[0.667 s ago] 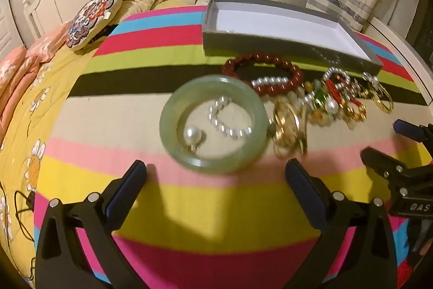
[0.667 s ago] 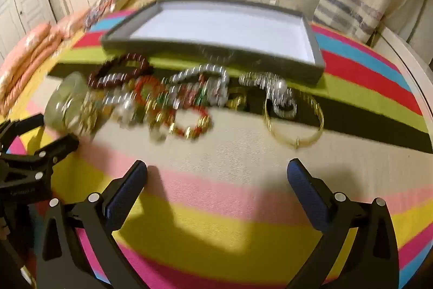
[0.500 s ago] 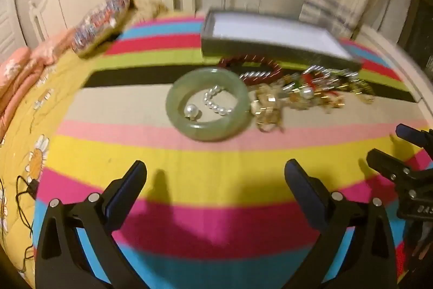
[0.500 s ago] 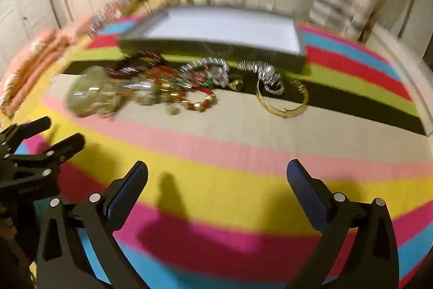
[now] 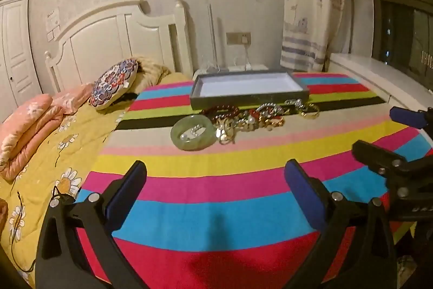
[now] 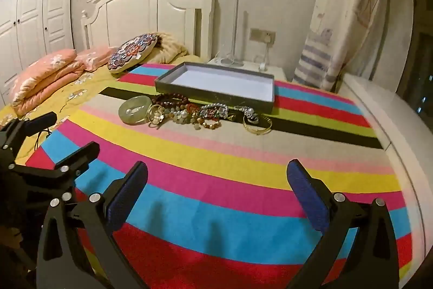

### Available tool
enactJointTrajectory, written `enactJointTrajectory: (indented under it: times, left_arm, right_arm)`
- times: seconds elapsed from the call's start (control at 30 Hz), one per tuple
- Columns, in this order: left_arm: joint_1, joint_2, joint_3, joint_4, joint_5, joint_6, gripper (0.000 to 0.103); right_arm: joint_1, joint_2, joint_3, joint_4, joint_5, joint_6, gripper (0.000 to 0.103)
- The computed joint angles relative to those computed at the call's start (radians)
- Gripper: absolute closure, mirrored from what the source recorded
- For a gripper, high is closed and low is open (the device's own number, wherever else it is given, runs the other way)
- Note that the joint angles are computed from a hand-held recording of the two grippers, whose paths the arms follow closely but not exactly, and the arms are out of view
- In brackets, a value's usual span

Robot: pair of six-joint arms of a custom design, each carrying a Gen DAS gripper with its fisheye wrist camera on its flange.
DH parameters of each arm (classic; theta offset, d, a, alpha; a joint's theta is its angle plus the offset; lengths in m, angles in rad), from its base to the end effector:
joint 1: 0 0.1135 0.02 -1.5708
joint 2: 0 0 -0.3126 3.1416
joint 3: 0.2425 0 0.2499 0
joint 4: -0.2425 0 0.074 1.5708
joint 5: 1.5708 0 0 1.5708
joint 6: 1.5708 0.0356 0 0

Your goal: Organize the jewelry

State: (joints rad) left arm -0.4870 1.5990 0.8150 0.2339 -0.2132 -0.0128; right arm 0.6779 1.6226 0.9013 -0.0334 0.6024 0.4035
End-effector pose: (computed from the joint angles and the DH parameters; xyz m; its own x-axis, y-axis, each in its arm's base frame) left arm 0.3002 -0.1504 0.2403 -0.4658 0.2325 -0.8538 0.2921 0.9512 0.0997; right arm 0.2722 0.1933 0.2398 -0.5674 -0.0415 -0.8224 0.0299 0.9970 -0.0710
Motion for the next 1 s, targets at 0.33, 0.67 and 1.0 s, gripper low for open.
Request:
enactJointTrajectory:
  times: [0.33,0.67,1.0]
  left_arm:
    - [0.007,-0.026,-0.01,0.012,-0.001,-0.034,0.002]
    - [0.023,-0.015,-0.007,0.006,0.023,-0.058,0.002]
    - [0.025,-0.008,-0.013,0.014,0.028,-0.062,0.002]
  right_arm:
    - [0.044,0.001,0.012,-0.003,0.092,-0.004,0.004]
    - [0.051,0.001,-0.007,0.025,0.107,-0.006,0.004]
    - [0.042,0.005,-0.001,0.013,0.107,0.015,0.004]
